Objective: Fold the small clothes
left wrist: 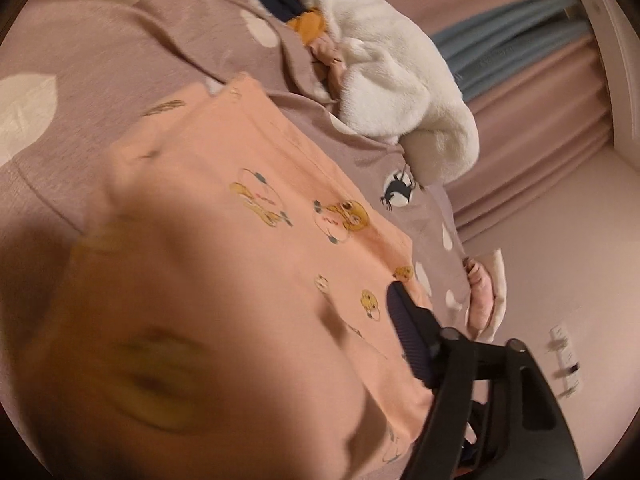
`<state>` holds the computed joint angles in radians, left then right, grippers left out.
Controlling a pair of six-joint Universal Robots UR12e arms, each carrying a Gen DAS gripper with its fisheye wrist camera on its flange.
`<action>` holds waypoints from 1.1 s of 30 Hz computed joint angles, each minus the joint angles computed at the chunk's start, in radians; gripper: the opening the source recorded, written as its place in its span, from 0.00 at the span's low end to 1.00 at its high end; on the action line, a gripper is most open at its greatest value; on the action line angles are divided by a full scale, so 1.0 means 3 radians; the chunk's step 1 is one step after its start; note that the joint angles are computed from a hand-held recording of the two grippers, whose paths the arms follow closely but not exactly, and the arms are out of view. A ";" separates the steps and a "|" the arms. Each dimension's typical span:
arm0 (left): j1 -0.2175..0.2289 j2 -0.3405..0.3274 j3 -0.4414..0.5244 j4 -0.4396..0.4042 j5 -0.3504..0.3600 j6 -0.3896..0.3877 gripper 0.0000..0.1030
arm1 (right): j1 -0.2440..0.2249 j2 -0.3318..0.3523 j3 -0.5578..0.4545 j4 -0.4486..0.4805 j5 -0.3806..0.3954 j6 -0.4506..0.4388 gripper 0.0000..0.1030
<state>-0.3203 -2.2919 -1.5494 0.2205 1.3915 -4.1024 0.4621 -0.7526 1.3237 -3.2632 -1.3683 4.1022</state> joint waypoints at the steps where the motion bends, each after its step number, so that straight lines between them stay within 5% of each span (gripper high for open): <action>1: 0.0005 0.0009 -0.0003 -0.0032 -0.0021 -0.0013 0.59 | 0.0016 -0.0020 0.0020 -0.0026 -0.0116 -0.0081 0.16; 5: 0.0020 0.0055 -0.0034 -0.0126 -0.0107 0.0022 0.56 | 0.0022 -0.0091 0.0133 -0.0210 -0.0162 -0.0103 0.16; 8: 0.0042 0.0048 -0.0049 -0.0069 -0.0193 -0.0097 0.56 | 0.0031 -0.0138 0.0140 -0.0020 -0.0250 -0.0244 0.18; 10: 0.0062 0.0043 -0.0059 -0.0014 -0.0262 -0.0175 0.57 | 0.0014 -0.0132 0.0130 0.0136 -0.0248 0.0005 0.42; 13: 0.0089 0.0038 -0.0069 0.0044 -0.0376 -0.0281 0.57 | -0.0067 -0.0062 0.0152 -0.0146 0.0162 0.0414 0.52; 15: 0.0102 0.0039 -0.0081 0.0082 -0.0428 -0.0342 0.57 | -0.0056 -0.0100 0.0211 -0.0260 0.0054 0.0482 0.52; 18: 0.0112 0.0047 -0.0103 0.0122 -0.0467 -0.0384 0.57 | -0.0025 -0.0149 0.0243 -0.0332 -0.0123 0.0152 0.52; 21: 0.0111 0.0058 -0.0106 0.0083 -0.0471 -0.0349 0.57 | 0.0043 -0.0203 0.0227 -0.0079 -0.0455 -0.0101 0.26; 24: 0.0117 0.0064 -0.0118 0.0085 -0.0497 -0.0365 0.58 | 0.0060 -0.0216 0.0217 -0.0085 -0.0506 -0.0294 0.25; 29: 0.0132 0.0050 -0.0103 0.0097 -0.0560 -0.0422 0.58 | 0.0050 -0.0283 0.0367 -0.0580 -0.0479 -0.0395 0.25; 32: 0.0123 0.0062 -0.0101 0.0043 -0.0540 -0.0367 0.58 | 0.0020 -0.0321 0.0477 -0.0886 -0.0412 -0.0354 0.56; 33: 0.0119 0.0066 -0.0099 0.0024 -0.0528 -0.0346 0.58 | 0.0014 -0.0333 0.0484 -0.0850 -0.0387 -0.0331 0.80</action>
